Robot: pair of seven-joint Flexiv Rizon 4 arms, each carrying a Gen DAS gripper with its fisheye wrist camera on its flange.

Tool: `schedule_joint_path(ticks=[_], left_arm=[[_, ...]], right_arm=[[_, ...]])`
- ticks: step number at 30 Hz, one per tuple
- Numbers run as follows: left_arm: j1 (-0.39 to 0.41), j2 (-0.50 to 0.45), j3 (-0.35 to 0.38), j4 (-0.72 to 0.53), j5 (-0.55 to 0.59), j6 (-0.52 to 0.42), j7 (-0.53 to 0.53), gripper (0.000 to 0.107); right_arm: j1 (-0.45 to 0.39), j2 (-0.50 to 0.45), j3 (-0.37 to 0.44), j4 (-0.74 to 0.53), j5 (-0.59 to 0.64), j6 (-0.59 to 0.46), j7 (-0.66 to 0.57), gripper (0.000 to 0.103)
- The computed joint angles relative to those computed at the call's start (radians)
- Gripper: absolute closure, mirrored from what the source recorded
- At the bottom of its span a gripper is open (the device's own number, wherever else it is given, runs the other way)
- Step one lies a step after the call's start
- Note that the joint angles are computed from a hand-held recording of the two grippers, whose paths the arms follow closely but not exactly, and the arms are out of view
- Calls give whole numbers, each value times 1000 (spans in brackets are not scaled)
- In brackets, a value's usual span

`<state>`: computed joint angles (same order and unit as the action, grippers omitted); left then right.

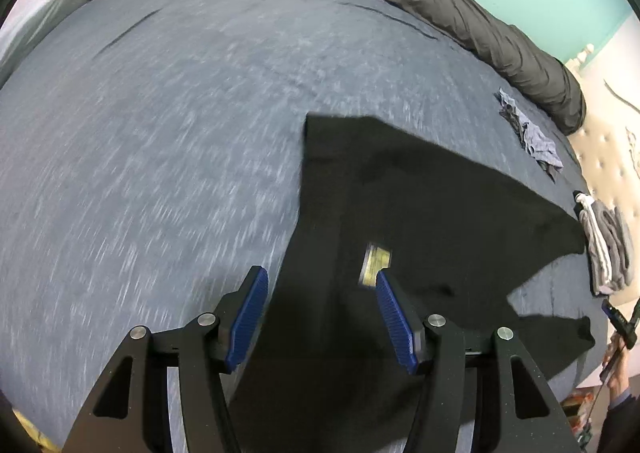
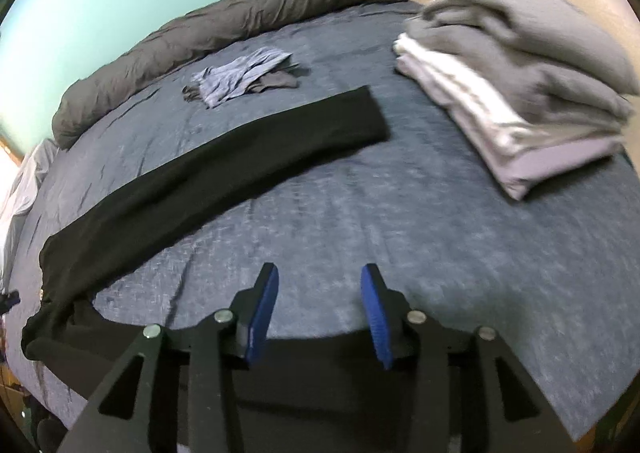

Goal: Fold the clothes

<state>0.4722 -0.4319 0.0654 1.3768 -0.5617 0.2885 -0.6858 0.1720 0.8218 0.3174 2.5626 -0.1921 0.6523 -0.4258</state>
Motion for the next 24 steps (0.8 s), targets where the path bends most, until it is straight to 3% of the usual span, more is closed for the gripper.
schedule_joint_path(ticks=[5, 16, 24], left_arm=[[-37, -87, -32, -87, 13, 47, -55, 46], [-46, -222, -78, -211, 32, 100, -106, 46], [-40, -255, -95, -229, 29, 137, -104, 46]], right_arm=[[-41, -125, -47, -9, -64, 112, -18, 51], [-178, -366, -140, -45, -207, 342, -80, 44], [-287, -508, -190, -110, -327, 388, -93, 42]])
